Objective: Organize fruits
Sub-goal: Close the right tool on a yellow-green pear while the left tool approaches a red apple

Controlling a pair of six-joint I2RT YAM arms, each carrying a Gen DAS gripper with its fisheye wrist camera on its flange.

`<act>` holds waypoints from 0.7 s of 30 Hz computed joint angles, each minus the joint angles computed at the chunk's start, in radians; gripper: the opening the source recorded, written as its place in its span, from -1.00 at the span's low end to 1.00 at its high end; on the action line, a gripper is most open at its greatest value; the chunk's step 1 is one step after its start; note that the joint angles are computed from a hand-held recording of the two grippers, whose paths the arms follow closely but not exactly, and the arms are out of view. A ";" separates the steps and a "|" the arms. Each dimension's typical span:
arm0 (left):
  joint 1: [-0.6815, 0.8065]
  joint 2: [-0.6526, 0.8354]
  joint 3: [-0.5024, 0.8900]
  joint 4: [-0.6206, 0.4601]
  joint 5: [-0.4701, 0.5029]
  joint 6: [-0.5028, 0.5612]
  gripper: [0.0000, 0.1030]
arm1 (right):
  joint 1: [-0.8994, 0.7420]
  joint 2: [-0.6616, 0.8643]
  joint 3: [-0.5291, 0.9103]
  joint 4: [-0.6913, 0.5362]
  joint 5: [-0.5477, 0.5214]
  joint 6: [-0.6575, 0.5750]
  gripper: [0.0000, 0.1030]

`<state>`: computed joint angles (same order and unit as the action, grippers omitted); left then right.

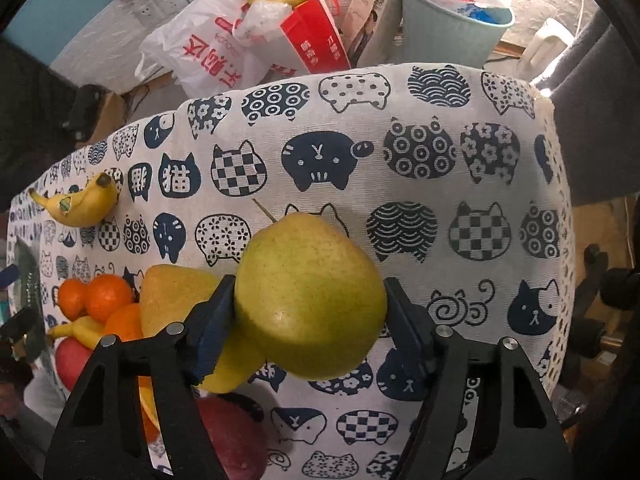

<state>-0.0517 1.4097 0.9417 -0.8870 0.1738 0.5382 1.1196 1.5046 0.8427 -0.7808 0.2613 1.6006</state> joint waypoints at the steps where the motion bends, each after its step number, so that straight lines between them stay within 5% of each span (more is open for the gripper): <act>1: 0.002 -0.006 0.001 -0.009 0.007 0.003 0.95 | 0.008 0.001 0.003 -0.010 0.004 0.009 0.39; 21: 0.063 -0.176 -0.125 -0.156 0.059 0.106 0.95 | 0.287 0.113 0.337 -0.448 0.120 0.317 0.38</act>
